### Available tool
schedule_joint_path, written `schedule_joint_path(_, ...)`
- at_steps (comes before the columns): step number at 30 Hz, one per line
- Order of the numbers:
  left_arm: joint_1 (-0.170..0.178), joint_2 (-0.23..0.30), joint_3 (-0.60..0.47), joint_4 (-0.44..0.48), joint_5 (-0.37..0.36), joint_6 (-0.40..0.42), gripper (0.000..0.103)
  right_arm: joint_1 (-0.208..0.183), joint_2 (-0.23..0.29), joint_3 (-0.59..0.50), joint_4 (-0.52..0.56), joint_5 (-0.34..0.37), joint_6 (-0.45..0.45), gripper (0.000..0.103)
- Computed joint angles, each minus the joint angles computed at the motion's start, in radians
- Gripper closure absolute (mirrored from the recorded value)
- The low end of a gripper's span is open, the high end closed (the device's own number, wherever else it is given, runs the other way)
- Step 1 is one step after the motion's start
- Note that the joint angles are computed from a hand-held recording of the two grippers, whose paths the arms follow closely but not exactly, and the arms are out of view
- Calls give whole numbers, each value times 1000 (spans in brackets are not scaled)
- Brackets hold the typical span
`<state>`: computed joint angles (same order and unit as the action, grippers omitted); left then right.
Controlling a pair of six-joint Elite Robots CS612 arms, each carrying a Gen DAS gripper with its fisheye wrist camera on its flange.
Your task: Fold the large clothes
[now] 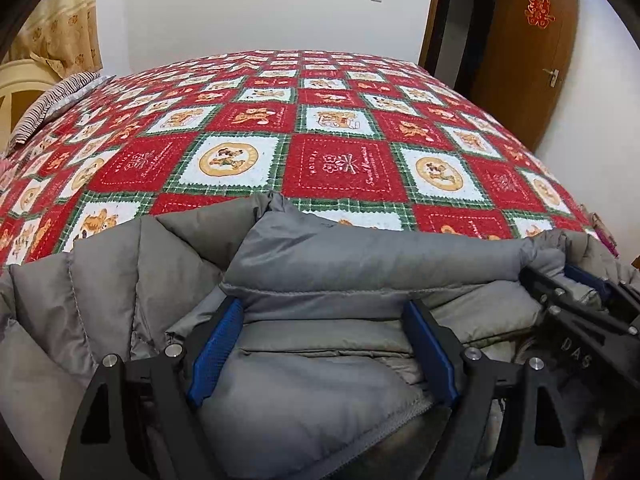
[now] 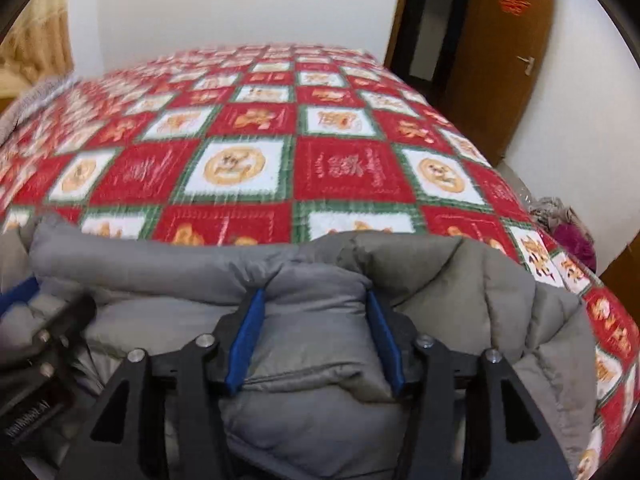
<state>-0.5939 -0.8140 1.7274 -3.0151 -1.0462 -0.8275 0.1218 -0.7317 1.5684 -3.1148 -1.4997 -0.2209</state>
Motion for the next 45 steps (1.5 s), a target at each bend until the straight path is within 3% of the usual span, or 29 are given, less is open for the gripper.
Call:
schedule_joint_path(7,-16,-24,6,48,54,15,21,0,4,9,-40,-10,2,45)
schedule_joint_path(11,-41,-57,33,64,231,25,21,-3,3,11,-44,1,9,45)
schedule_joint_path(13,-27,-65,24,157,262,-2,21,-3,3,13,-49,0,10,45)
schedule_joint_path(15,2,-59,4,295,225,-63,20,-2,4,14,-53,-6,11,45)
schedule_joint_path(17,35,-45,13,266,108,-109,14,0,4,14,-59,-13,12,44)
schedule_joint_path(18,38,-48,23,240,107,-132,11,0,5,13,-59,-16,10,44)
schedule_joint_path(21,21,-34,-6,331,184,-130,10,0,4,14,-58,-11,12,42)
schedule_joint_path(23,15,-29,-9,345,214,-134,10,-3,-1,18,-55,-4,19,42)
schedule_joint_path(27,22,-33,7,306,195,-137,8,-47,-37,70,-107,59,125,43)
schedule_joint_path(31,17,-30,-3,333,212,-139,8,-79,-36,64,3,115,76,30)
schedule_joint_path(32,16,-29,-6,343,217,-141,8,-78,-33,63,-8,111,85,29)
schedule_joint_path(36,15,-28,-7,344,216,-145,7,-41,-19,53,-45,-16,56,25)
schedule_joint_path(40,16,-28,-7,338,211,-147,7,-58,-21,58,-47,39,73,25)
schedule_joint_path(42,17,-28,-5,330,207,-148,7,-67,-26,62,-44,67,79,25)
schedule_joint_path(45,18,-29,-2,323,200,-150,6,-89,-59,103,-94,139,103,42)
